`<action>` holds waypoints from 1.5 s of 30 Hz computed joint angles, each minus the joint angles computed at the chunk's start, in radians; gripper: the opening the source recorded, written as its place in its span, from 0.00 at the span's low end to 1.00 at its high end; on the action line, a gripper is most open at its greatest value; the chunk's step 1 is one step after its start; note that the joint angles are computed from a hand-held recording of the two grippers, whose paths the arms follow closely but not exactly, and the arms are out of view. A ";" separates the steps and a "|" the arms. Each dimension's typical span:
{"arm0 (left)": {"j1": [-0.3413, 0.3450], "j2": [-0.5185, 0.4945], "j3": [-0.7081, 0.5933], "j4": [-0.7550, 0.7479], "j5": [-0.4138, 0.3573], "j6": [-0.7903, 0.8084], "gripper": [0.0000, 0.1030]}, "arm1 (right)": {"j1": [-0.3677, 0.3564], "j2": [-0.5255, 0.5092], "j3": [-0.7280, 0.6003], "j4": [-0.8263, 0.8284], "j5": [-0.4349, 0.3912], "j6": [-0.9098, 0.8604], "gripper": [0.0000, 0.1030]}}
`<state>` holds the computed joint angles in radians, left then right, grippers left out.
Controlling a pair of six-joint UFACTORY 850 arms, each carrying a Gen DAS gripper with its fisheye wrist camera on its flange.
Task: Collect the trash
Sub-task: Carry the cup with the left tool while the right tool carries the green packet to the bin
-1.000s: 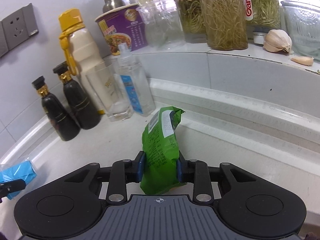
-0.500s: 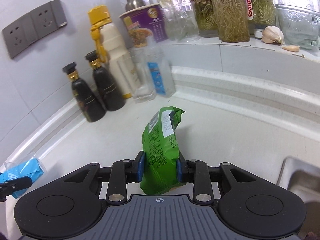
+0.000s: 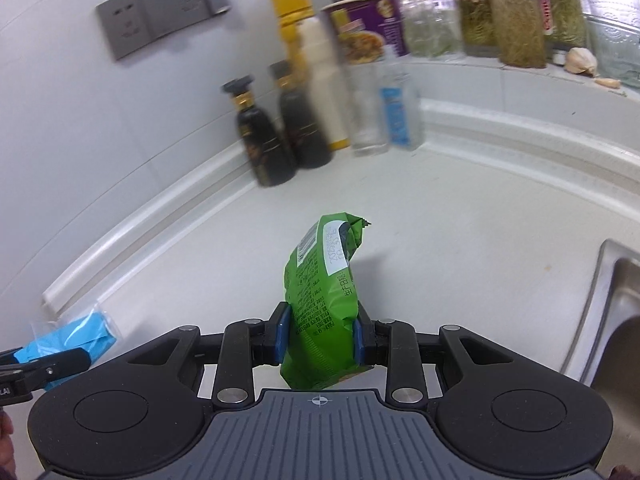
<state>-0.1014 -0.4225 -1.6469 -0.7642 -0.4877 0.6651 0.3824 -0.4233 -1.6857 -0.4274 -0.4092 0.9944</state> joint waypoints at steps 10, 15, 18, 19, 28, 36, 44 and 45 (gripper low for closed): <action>0.026 0.123 0.152 -0.035 0.036 -0.055 0.70 | 0.049 0.023 0.011 0.175 0.022 -0.151 0.28; 0.039 0.187 0.230 -0.046 0.074 -0.108 0.70 | 0.070 0.020 0.010 0.377 0.032 -0.316 0.28; 0.049 0.220 0.270 -0.007 0.094 -0.189 0.70 | 0.086 0.006 -0.008 0.500 0.026 -0.438 0.28; 0.052 0.229 0.281 0.013 0.100 -0.221 0.70 | 0.092 -0.001 -0.019 0.537 0.019 -0.480 0.28; 0.092 0.319 0.398 0.222 0.142 -0.543 0.70 | 0.136 -0.062 -0.118 0.805 -0.051 -0.800 0.28; 0.120 0.362 0.469 0.388 0.136 -0.765 0.70 | 0.177 -0.120 -0.201 0.910 -0.153 -0.956 0.28; 0.132 0.363 0.502 0.529 0.076 -0.944 0.70 | 0.226 -0.209 -0.333 0.884 -0.286 -1.043 0.28; 0.136 0.362 0.509 0.535 0.065 -0.955 0.70 | 0.232 -0.223 -0.352 0.879 -0.304 -1.049 0.28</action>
<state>0.0350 -0.0606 -1.1381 -0.2288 -0.4224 -0.2901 0.6143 -0.6463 -2.0378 0.4519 -0.7130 -0.0545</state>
